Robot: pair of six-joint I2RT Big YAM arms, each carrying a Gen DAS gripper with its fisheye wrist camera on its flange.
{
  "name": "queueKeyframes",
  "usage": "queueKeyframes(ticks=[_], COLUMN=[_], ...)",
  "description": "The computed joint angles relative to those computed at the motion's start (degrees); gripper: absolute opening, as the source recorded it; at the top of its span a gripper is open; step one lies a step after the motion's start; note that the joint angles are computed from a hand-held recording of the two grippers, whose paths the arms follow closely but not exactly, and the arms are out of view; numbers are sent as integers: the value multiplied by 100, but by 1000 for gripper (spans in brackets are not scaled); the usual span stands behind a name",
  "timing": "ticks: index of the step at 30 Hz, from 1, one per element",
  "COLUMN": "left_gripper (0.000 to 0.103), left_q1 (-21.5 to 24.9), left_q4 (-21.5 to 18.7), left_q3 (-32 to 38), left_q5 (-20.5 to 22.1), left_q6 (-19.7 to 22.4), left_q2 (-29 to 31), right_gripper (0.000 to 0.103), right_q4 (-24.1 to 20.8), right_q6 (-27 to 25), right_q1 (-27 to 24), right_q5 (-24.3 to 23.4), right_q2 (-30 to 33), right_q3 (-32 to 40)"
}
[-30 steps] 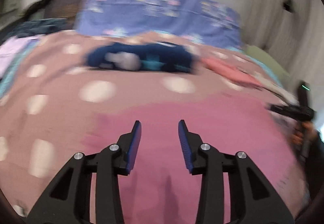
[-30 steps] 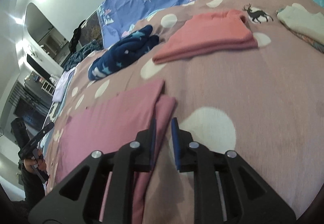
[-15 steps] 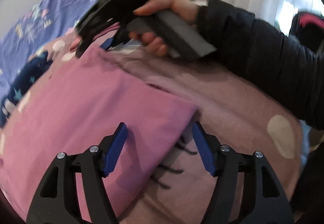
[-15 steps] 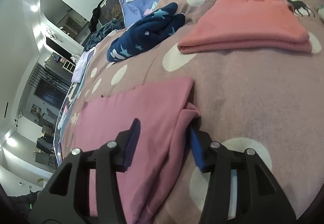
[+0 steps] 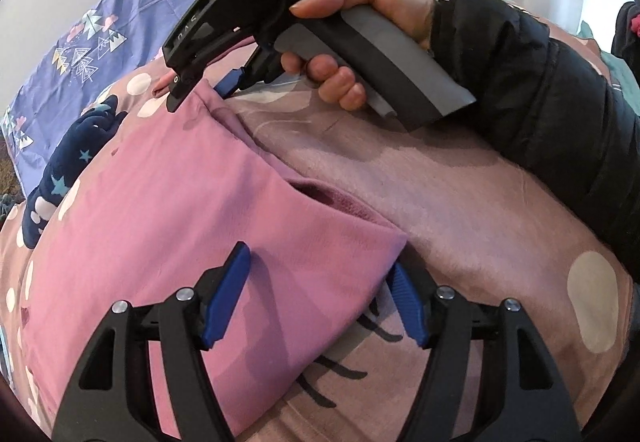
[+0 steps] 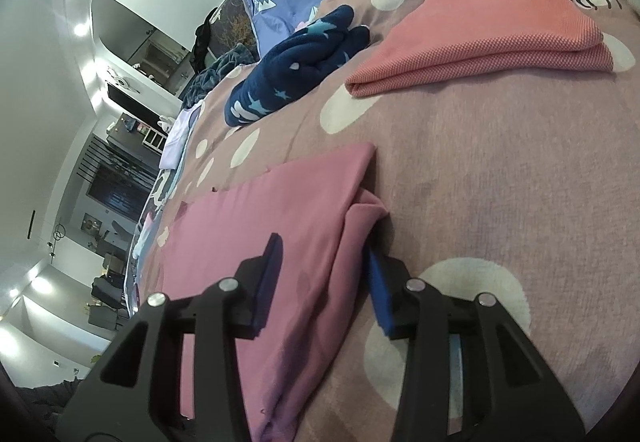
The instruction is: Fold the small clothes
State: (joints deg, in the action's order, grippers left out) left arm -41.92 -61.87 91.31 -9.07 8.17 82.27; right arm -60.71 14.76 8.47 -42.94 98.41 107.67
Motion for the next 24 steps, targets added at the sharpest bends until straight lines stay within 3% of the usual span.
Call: queueKeyframes(ticks=[8, 16, 18, 19, 20, 22, 24], left_gripper=[68, 68, 50, 29, 15, 7, 6], left_q1=[-55, 17, -7, -35, -66, -114, -131], left_q4=[-92, -30, 38, 36, 30, 122, 216], left_q3=[119, 203, 161, 156, 157, 90, 31], left_q5=[-31, 248, 384, 457, 434, 374, 435], left_q6=[-133, -210, -60, 64, 149, 272, 382], left_q2=[84, 159, 118, 114, 118, 73, 11], right_gripper=[41, 40, 35, 29, 18, 10, 9], right_q4=[83, 172, 164, 163, 166, 173, 312], right_q6=[1, -14, -27, -24, -5, 145, 364], right_q1=[11, 32, 39, 45, 51, 32, -17], right_q5=[-35, 3, 74, 140, 217, 290, 113], right_q2=[27, 15, 11, 3, 3, 22, 17], right_q3=[-26, -72, -70, -78, -78, -77, -131])
